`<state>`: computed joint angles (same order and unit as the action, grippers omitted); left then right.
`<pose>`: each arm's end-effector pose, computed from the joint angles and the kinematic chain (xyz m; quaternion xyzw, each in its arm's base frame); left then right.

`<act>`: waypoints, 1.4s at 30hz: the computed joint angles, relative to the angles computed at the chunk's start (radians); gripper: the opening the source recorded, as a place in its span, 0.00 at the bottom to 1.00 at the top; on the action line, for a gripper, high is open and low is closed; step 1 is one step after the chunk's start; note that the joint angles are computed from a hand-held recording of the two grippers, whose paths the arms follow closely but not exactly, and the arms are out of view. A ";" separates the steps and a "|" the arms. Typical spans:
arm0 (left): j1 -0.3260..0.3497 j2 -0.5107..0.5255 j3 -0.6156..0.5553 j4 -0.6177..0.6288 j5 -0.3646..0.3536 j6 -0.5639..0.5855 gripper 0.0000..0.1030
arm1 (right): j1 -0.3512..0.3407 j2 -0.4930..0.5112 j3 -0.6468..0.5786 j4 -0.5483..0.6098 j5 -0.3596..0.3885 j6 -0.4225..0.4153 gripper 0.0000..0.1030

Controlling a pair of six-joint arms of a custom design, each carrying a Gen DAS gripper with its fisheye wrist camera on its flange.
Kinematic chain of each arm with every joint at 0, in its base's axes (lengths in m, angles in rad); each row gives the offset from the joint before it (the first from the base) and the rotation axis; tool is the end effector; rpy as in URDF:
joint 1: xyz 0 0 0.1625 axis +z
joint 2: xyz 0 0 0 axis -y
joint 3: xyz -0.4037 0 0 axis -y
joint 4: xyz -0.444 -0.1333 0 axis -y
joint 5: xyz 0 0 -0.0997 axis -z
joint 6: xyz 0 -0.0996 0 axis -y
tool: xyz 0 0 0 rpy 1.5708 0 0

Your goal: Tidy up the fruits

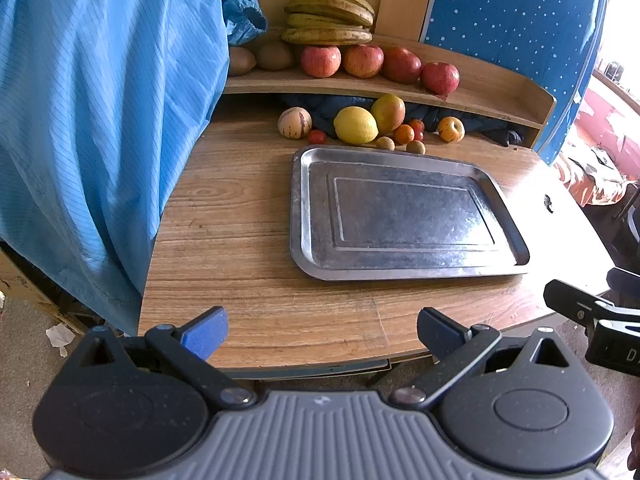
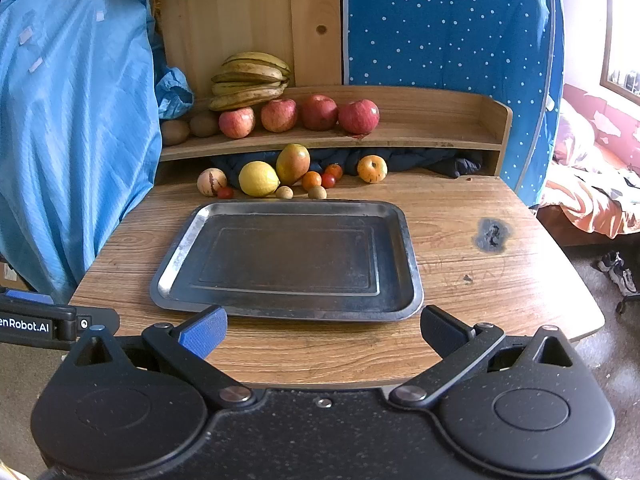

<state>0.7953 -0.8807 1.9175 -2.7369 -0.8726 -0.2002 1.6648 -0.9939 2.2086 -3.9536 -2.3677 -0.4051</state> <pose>-0.2733 -0.5607 0.0288 0.2448 0.9055 -0.2136 0.2731 0.1067 -0.4702 0.1492 -0.0174 -0.7979 0.4519 0.3985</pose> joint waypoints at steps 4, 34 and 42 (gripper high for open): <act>0.000 0.002 -0.002 0.008 0.002 -0.006 0.99 | 0.000 -0.001 0.000 0.002 0.001 0.001 0.99; -0.031 0.127 -0.142 0.168 0.095 -0.275 0.99 | -0.121 -0.181 0.035 0.294 0.196 -0.036 0.99; -0.052 0.186 -0.198 0.196 0.130 -0.371 0.99 | -0.207 -0.273 0.024 0.403 0.324 -0.105 0.99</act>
<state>0.7437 -0.6948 1.7196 -2.5404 -0.7424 -0.5710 1.4581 -1.2664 2.2325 -3.5511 -2.0440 -0.5105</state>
